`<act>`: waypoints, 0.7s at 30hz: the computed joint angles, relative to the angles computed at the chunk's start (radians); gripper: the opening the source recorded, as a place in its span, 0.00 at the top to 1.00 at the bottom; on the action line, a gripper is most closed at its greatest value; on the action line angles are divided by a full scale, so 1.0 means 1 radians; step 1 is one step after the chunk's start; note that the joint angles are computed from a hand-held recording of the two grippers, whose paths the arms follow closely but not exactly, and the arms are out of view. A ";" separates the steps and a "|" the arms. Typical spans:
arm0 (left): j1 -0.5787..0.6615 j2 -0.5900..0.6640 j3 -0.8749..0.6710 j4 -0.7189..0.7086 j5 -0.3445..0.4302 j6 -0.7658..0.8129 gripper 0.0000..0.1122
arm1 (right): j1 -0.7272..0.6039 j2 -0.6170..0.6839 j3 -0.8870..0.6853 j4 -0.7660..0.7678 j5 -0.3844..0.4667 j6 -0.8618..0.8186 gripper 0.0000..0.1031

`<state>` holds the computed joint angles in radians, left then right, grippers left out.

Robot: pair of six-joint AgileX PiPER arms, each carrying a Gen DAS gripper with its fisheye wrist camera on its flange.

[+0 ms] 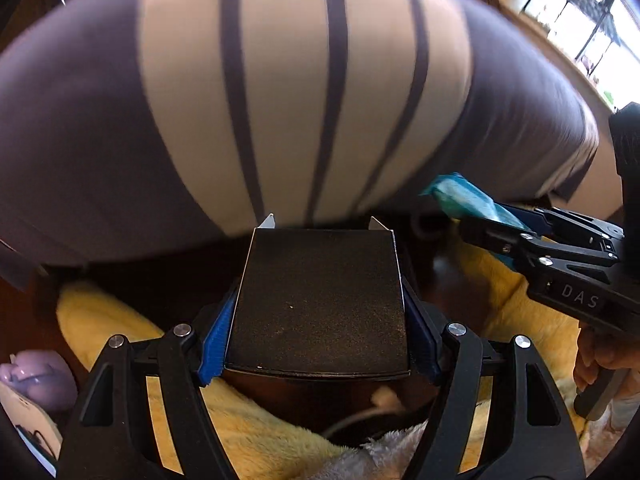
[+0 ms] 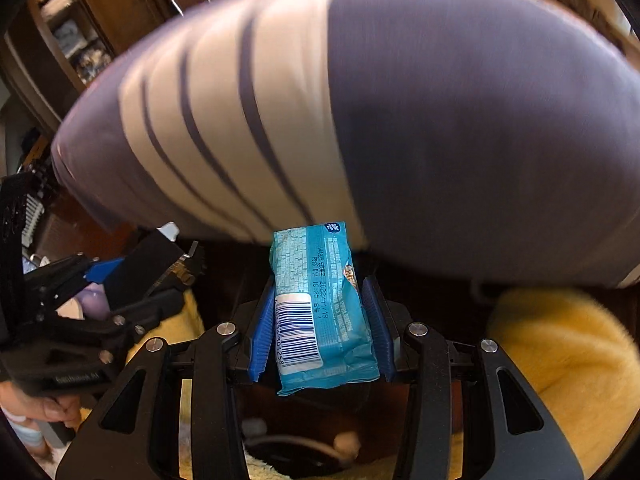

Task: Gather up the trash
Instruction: 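Lower both tools over the bin and open them to drop the items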

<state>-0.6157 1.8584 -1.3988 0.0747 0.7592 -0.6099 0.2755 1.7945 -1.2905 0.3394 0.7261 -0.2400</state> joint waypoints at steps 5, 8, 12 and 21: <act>0.033 0.104 0.001 -0.155 -0.012 0.133 0.38 | -0.005 0.111 -0.008 -0.005 0.009 0.021 0.58; 0.043 0.162 -0.008 -0.218 -0.006 0.185 0.38 | -0.012 0.153 -0.027 0.010 0.021 0.019 0.58; 0.048 0.207 -0.025 -0.258 0.003 0.228 0.38 | -0.007 0.194 -0.060 0.006 0.036 0.033 0.57; 0.048 0.253 -0.099 -0.220 0.055 0.184 0.23 | 0.006 0.212 -0.077 0.005 0.027 0.067 0.34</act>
